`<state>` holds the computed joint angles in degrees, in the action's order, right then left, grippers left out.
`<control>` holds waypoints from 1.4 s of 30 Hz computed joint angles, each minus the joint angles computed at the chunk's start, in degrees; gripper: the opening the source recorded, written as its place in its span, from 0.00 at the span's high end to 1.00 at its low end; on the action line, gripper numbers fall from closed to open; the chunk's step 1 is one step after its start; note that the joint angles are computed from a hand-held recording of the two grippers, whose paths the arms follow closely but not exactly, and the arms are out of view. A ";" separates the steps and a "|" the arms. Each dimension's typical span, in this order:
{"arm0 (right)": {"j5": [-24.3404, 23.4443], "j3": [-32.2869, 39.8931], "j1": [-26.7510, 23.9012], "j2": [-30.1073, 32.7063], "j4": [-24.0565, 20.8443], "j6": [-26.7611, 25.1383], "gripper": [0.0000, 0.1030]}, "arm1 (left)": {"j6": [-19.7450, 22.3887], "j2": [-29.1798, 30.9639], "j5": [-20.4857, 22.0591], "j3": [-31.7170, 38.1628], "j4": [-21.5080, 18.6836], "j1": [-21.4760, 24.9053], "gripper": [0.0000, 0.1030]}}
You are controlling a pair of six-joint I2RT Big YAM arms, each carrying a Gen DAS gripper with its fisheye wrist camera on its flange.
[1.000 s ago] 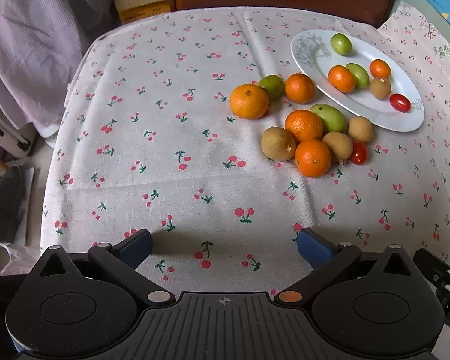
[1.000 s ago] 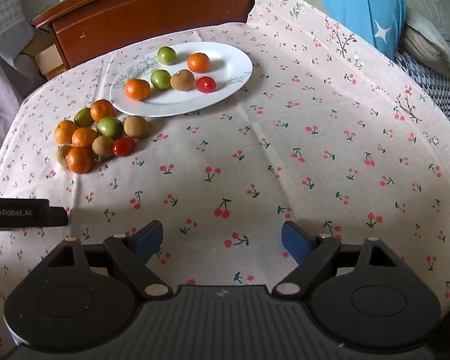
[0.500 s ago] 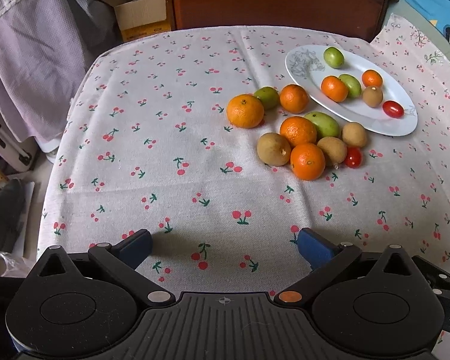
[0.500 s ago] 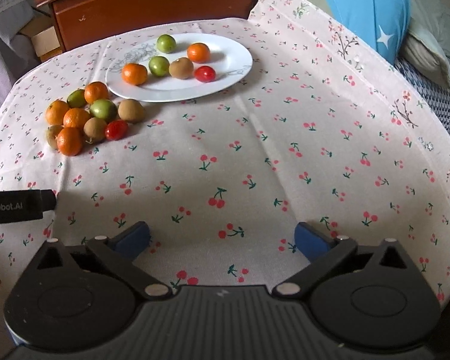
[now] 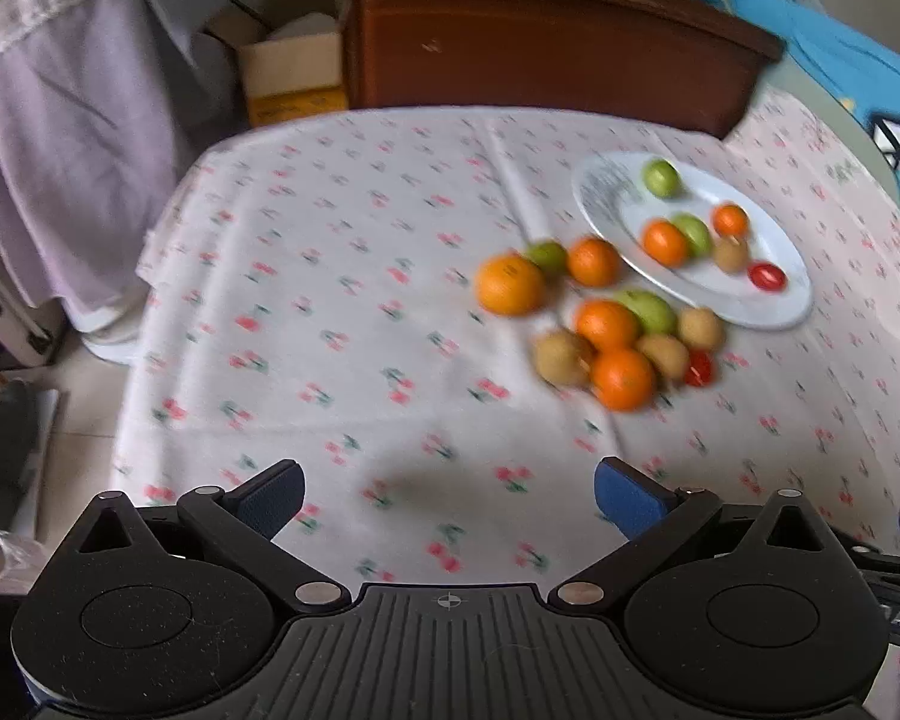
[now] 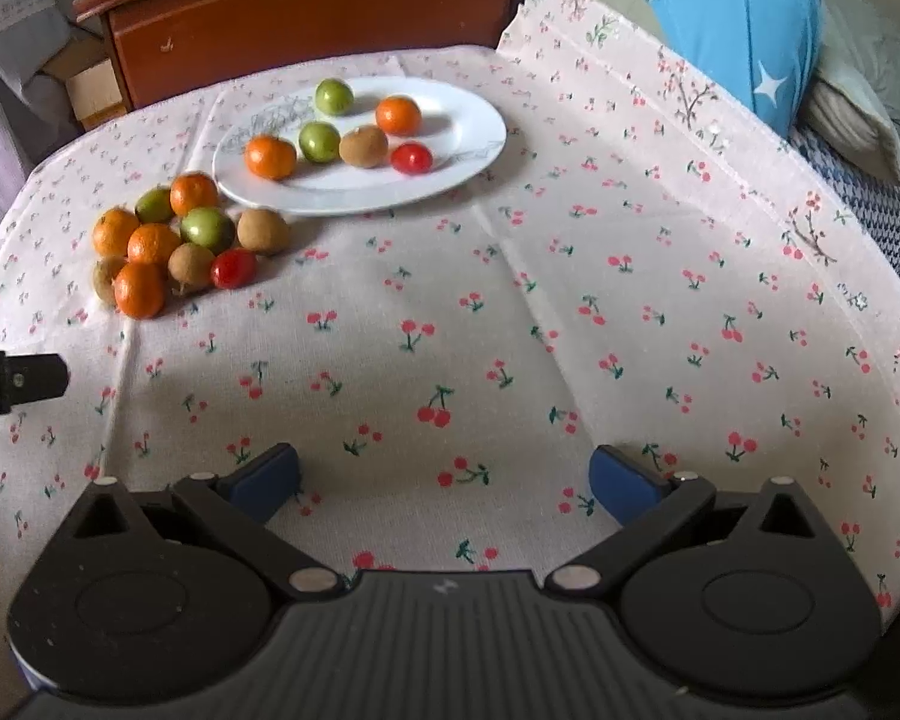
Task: Organize fruits
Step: 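Withdraw both open grippers from the plate toward the remaining fruits, then grasp an orange from the fruit cluster with the right gripper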
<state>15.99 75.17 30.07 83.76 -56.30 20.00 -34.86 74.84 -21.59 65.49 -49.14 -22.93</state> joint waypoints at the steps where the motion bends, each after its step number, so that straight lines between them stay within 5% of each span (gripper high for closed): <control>1: -0.33 -0.63 0.14 -0.59 1.94 -0.24 0.09 | 0.20 -0.24 -0.92 0.18 -0.09 0.40 0.00; 6: -6.28 -1.98 1.10 -2.01 10.19 -2.18 0.19 | 0.90 -0.55 -3.32 1.60 -0.09 2.83 0.02; 13: -9.60 -1.20 4.59 2.00 14.99 -4.37 0.64 | -2.54 0.65 -5.73 2.54 -1.43 4.11 0.03; 16: -10.46 -0.93 5.01 3.23 16.84 -3.41 0.69 | -3.96 0.16 -6.56 2.19 -1.99 4.39 0.03; 28: -12.02 2.88 5.19 8.56 20.34 -1.91 0.69 | -7.93 -0.30 -3.97 1.66 -1.05 6.03 0.03; 42: -15.37 0.38 3.92 4.48 17.12 -3.78 0.74 | -2.53 6.65 -0.48 5.22 5.53 5.95 0.12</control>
<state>0.62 75.55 33.99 88.25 -39.18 16.21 -37.40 81.49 -22.07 70.71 -43.61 -16.97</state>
